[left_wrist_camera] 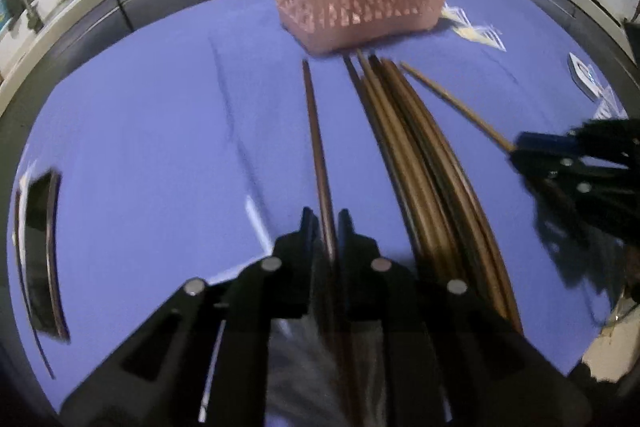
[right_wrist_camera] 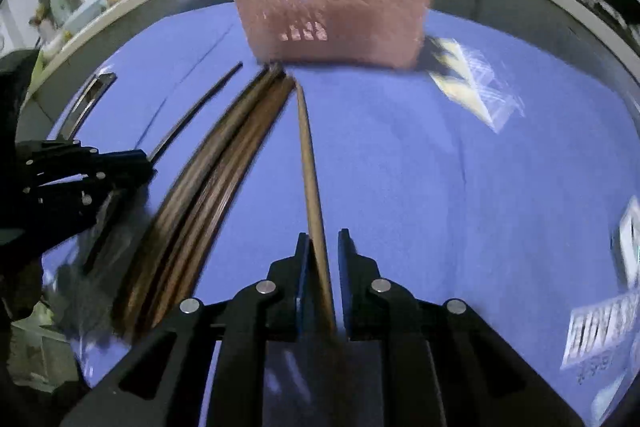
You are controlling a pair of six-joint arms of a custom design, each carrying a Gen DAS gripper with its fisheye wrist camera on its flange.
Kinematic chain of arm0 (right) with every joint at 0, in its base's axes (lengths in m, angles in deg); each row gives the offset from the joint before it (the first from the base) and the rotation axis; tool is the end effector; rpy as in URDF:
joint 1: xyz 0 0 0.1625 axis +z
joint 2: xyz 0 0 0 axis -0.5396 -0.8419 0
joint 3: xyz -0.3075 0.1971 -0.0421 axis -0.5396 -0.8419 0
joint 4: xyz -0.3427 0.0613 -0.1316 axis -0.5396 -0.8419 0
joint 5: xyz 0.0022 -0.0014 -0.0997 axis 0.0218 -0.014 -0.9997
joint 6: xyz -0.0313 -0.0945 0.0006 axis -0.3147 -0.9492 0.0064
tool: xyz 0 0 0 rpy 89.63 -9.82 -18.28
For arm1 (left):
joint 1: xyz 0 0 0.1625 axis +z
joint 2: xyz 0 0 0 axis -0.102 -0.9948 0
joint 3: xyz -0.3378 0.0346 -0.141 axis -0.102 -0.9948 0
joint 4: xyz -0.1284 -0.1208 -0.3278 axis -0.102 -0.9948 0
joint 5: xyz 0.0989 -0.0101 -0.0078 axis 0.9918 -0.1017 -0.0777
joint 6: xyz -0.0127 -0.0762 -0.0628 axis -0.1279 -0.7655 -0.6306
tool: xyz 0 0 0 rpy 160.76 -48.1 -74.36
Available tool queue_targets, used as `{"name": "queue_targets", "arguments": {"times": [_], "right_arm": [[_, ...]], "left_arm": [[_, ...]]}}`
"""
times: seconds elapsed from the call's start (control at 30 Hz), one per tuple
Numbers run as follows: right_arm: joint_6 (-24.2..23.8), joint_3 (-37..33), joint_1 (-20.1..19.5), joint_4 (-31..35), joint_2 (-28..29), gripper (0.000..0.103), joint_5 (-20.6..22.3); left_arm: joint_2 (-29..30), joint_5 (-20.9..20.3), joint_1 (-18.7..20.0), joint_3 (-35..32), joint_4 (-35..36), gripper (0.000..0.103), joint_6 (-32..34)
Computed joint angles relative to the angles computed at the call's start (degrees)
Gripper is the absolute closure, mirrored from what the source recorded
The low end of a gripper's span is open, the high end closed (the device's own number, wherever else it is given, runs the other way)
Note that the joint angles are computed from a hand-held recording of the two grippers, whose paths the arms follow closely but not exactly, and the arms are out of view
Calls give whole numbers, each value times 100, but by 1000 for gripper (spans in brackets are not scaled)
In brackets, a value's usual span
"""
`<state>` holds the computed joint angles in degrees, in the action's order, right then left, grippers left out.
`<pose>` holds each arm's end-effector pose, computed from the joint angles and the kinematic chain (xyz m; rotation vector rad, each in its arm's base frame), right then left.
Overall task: Organize utensils
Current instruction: 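Lift the held chopsticks with both grippers and carry them above the pink basket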
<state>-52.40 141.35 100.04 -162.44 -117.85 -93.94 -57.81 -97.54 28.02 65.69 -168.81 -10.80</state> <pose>-0.0004 -0.2665 0.2658 0.2736 -2.3430 0.6566 -0.3419 -0.3397 -0.0728 1.0924 2.3174 -0.2776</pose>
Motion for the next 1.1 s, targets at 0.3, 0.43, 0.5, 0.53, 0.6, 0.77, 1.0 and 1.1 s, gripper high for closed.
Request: {"name": "queue_targets", "arguments": {"times": [0.3, 0.43, 0.5, 0.53, 0.6, 0.77, 1.0, 1.1], "right_arm": [[281, -916, 681, 226, 1164, 97, -375], [63, -677, 39, 1310, -443, 97, 1076], [-201, -580, -320, 2086, -1487, 97, 1922], [-347, -552, -517, 2506, -2034, 97, 2376], [-523, -591, -844, 3253, -2914, 97, 3159], [-159, -984, -733, 3482, -3282, 97, 3951], [989, -2027, 1542, 1013, -1119, 97, 2350], [952, -2427, 1999, 10, -240, 97, 1817]], "left_arm": [[532, -86, 406, -959, -9, 98, 279], [50, -315, 332, -479, -804, 99, 334], [-330, -491, 205, -103, -1418, 99, 366], [-483, -515, 130, 43, -1655, 99, 382], [-803, -563, -33, 302, -2131, 99, 422], [-1255, -442, -354, 281, -2761, 99, 560], [-964, -139, -388, -822, -3033, 99, 961], [-615, 61, -331, -1424, -2909, 99, 1117]]}}
